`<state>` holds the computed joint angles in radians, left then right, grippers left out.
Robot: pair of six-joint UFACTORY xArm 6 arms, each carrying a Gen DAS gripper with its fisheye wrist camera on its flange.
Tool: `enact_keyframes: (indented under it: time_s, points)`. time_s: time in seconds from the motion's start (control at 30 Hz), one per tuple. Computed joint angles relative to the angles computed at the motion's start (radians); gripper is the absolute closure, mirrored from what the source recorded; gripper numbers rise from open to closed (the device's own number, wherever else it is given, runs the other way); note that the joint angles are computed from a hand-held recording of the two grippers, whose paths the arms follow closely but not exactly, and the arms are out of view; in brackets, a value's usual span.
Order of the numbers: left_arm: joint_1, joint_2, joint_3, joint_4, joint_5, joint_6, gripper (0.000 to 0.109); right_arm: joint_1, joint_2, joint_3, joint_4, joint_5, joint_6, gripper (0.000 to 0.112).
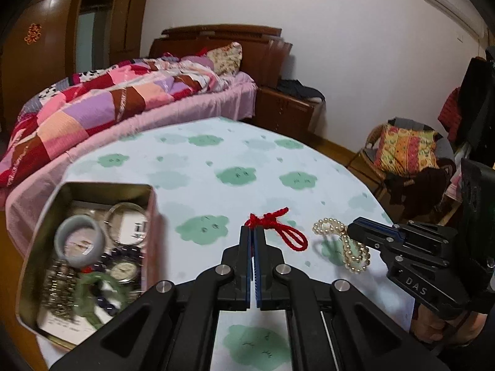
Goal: Organize jewelry
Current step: 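Carry the coin pendant in the left tool and pearl necklace in the right tool over the tin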
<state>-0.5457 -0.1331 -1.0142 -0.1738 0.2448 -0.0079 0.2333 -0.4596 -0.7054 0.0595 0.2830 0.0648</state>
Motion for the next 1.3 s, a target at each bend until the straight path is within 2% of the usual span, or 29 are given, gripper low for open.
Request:
enact_keyframes:
  time_s: [0.5, 0.73, 1.3]
  points:
    - [0.098, -0.113, 0.083, 0.041, -0.040, -0.057, 0.109, 0.121, 0.074, -0.132, -0.038, -0.034, -0.028, 0.104]
    - [0.154, -0.140, 0.099, 0.072, -0.033, -0.092, 0.109, 0.166, 0.128, -0.195, -0.041, -0.038, -0.050, 0.104]
    - [0.245, -0.146, 0.106, 0.123, -0.020, -0.136, 0.108, 0.275, 0.253, -0.330, 0.044, -0.020, -0.171, 0.104]
